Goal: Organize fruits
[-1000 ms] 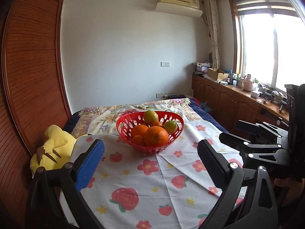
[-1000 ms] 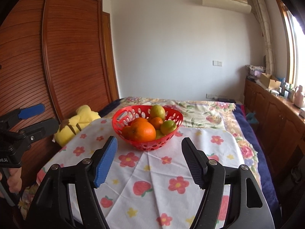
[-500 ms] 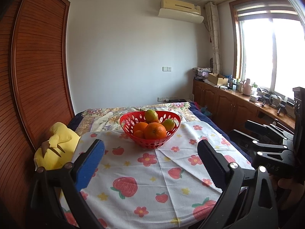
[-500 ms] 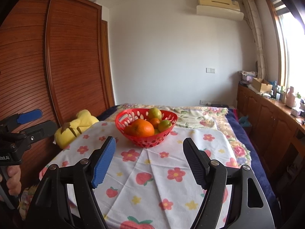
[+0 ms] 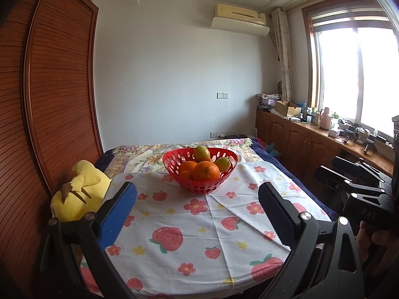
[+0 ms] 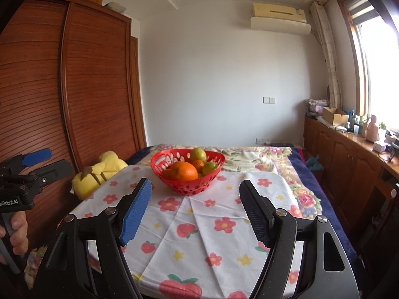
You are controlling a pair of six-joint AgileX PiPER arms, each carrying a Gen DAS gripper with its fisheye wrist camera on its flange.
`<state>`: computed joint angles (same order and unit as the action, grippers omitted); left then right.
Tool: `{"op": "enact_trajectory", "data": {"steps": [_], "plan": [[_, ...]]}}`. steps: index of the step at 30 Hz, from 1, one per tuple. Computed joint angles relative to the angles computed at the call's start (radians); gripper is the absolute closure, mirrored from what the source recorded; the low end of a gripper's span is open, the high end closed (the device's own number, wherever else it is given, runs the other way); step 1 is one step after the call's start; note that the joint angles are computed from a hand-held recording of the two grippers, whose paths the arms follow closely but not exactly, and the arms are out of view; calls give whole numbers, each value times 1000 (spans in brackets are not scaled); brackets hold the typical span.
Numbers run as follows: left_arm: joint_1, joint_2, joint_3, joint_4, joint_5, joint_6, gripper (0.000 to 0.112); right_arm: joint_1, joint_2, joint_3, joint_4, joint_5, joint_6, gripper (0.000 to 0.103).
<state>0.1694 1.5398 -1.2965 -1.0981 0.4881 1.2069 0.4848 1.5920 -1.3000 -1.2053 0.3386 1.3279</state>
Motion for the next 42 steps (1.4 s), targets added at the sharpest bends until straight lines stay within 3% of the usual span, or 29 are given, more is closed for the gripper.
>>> {"op": "enact_trajectory", "data": {"steps": [42], "plan": [[33,-44,61,-38,10,57,14,12,-20,33,-39,19,50,28]]}}
